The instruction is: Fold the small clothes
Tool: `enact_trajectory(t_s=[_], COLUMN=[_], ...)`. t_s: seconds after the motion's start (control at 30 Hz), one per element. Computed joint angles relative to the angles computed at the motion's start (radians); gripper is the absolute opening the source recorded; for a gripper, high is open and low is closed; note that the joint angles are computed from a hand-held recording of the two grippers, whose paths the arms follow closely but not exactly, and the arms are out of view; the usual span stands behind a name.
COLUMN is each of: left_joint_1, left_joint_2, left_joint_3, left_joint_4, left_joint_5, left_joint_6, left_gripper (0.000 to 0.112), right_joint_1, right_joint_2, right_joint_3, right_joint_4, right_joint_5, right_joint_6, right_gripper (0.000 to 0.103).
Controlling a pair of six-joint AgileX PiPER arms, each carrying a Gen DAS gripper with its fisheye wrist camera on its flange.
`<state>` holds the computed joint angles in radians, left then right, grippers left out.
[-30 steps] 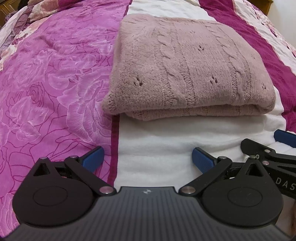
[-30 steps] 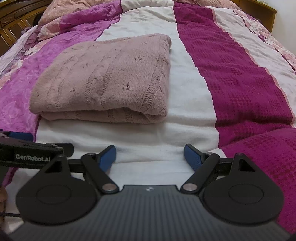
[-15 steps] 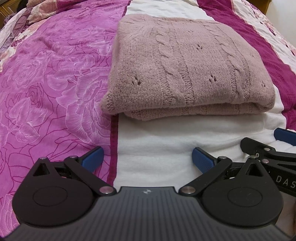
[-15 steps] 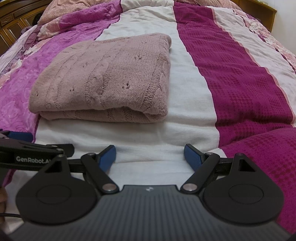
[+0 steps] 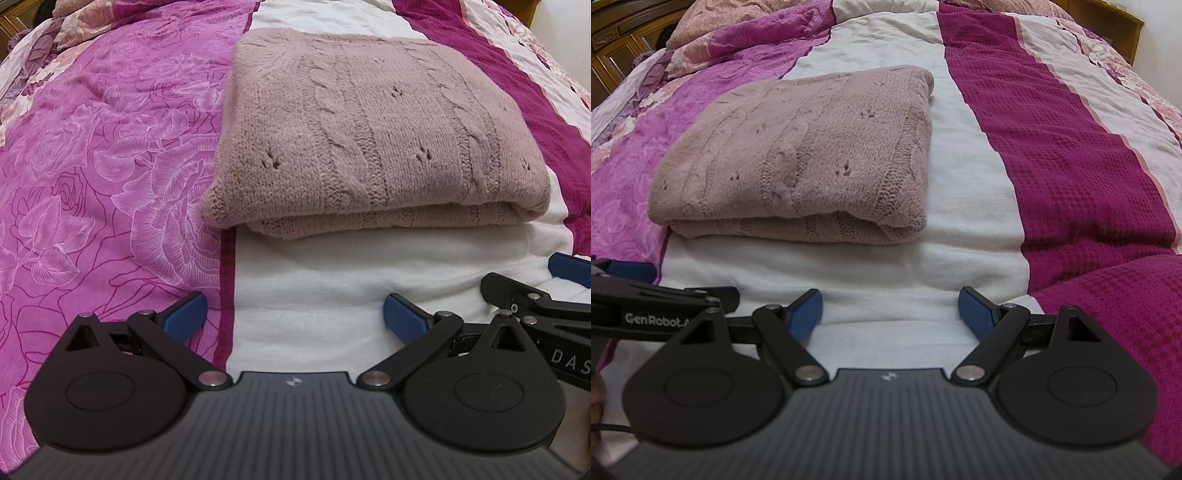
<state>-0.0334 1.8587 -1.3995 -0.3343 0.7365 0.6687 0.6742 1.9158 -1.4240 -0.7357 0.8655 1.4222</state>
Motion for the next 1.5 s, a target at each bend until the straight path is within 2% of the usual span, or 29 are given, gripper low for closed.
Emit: enact_trajectory(t_s=[1.5], left_joint_1=[-0.002], left_joint_2=[-0.007], left_joint_3=[0.014], left_joint_4=[-0.002], left_joint_5=[-0.012], left_joint_6=[0.003], left_gripper=[0.103], right_joint_1=[0.002], right_joint_2=[0.002], right_joint_3=[-0.003], right_joint_4=[0.0], right_joint_5=[0.003], right_joint_6=[0.001], right_gripper=[0.083])
